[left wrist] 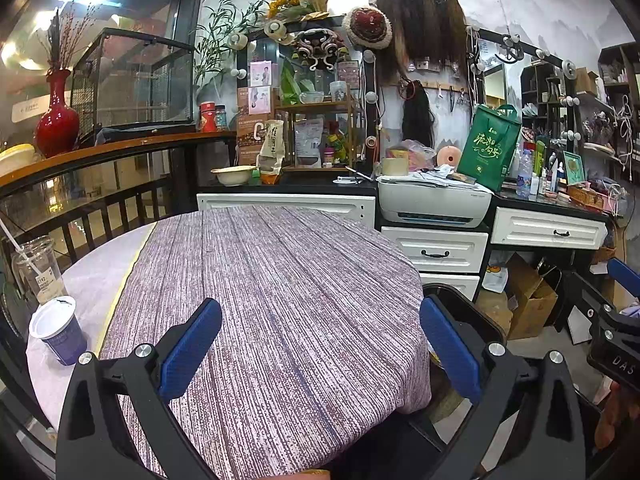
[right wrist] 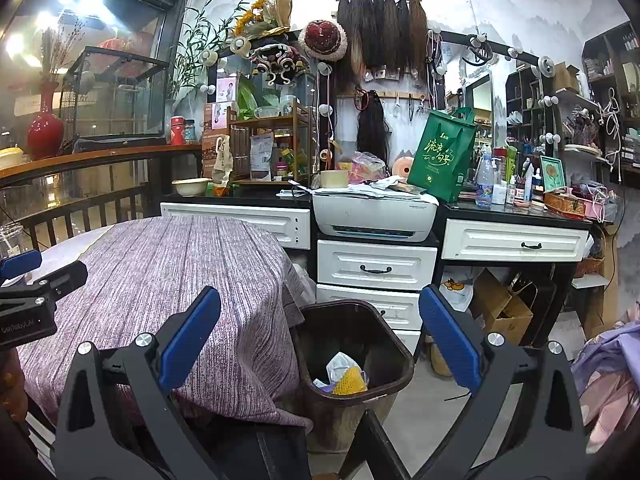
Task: Collect trash
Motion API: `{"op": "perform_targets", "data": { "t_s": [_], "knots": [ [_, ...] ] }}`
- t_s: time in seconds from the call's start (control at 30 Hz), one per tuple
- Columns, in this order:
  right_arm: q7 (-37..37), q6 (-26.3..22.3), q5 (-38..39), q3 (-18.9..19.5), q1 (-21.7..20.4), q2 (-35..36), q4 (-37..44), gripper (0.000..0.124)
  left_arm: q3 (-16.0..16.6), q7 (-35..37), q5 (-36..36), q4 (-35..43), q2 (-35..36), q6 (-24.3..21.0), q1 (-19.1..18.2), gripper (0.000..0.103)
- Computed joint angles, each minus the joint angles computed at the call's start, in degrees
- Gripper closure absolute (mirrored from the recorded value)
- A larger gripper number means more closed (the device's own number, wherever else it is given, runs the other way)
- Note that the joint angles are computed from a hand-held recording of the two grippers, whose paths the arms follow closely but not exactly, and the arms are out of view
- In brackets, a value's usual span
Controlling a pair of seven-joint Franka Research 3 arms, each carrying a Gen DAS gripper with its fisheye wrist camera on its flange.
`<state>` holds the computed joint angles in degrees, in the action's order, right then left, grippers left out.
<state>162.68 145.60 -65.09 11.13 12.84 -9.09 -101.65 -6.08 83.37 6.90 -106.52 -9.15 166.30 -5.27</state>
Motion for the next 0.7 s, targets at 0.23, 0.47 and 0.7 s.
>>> {"op": "perform_targets", "data": {
  "t_s": [0.23,0.47,0.7],
  "knots": [
    [-0.2,0.0,0.0,-0.1,0.0,0.1,0.0,0.026,0.0,0.1,-0.1,0.0,0.0,0.1,0.0,0.005],
    [-0.3,0.0,0.0,-0.1,0.1,0.1,0.0,0.026,-0.1,-0.2,0.2,0.0,0.1,0.1,0.1,0.005],
    [-0.2,0.0,0.0,-0.1,0.1,0.1,0.1,0.026,0.0,-0.2,0.2,-0.2,0.0,0.3,0.1,0.005]
  ]
}}
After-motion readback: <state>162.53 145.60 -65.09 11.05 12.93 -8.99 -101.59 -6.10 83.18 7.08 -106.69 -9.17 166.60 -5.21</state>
